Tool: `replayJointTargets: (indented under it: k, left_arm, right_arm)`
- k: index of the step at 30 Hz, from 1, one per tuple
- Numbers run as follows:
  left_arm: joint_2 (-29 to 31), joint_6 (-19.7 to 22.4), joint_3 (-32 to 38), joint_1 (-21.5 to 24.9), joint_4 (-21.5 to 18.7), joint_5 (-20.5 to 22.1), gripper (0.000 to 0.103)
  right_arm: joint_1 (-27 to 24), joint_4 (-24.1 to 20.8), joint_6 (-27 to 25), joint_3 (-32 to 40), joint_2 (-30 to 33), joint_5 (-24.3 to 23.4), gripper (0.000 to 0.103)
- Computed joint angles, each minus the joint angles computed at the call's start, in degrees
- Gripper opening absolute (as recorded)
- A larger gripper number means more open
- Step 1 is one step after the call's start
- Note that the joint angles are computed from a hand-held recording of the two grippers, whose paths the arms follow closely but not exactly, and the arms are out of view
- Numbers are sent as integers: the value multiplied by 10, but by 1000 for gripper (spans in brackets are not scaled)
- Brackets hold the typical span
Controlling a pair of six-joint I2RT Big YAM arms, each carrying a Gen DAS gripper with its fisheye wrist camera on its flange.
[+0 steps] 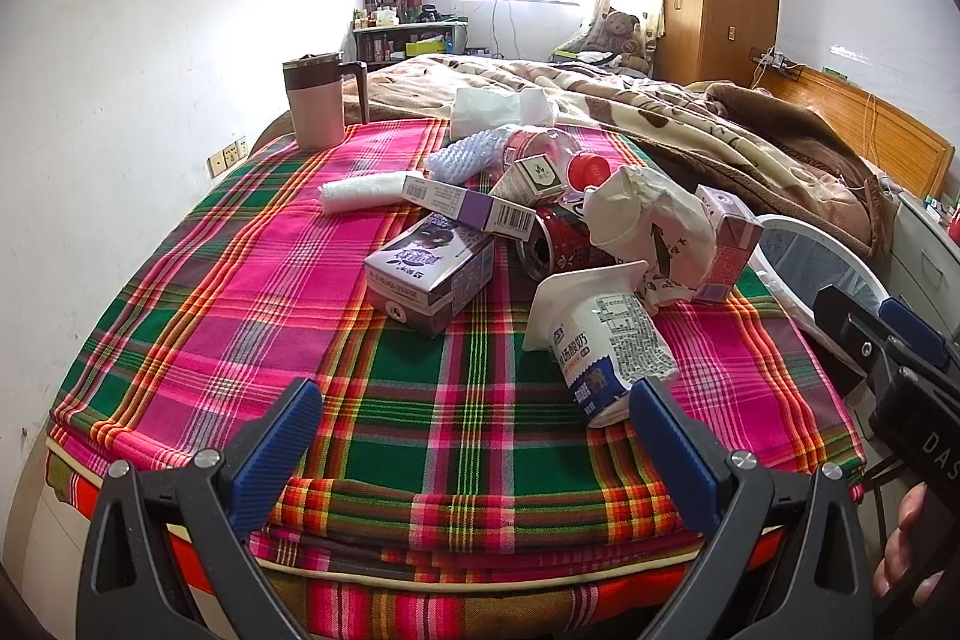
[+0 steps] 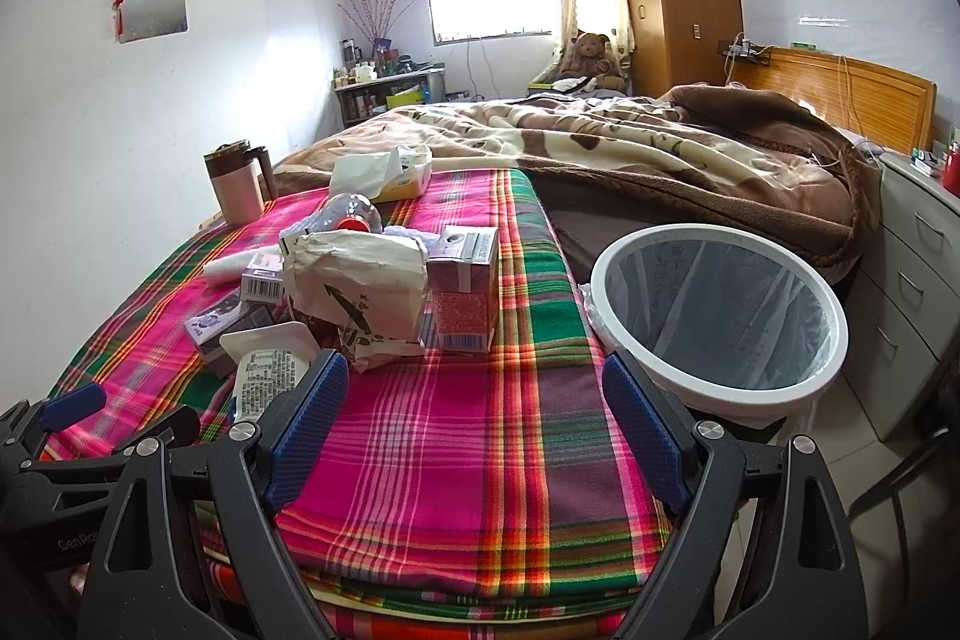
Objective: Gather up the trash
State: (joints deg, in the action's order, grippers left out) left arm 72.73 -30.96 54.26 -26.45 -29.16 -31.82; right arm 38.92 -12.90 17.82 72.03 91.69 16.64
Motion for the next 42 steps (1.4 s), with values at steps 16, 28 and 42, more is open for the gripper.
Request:
replayJointTargets:
  k: [16, 28, 42]
  left_arm:
    - [10, 1, 4, 2, 0, -1, 103]
    - [41, 6, 31, 13, -4, 39, 103]
    - [92, 25, 67, 22, 8, 125, 103]
  right_arm:
    - [-2, -1, 1, 1, 1, -3, 88]
    - [-20, -5, 5, 21, 18, -13, 88]
    - [-46, -59, 5, 118, 87, -58, 88]
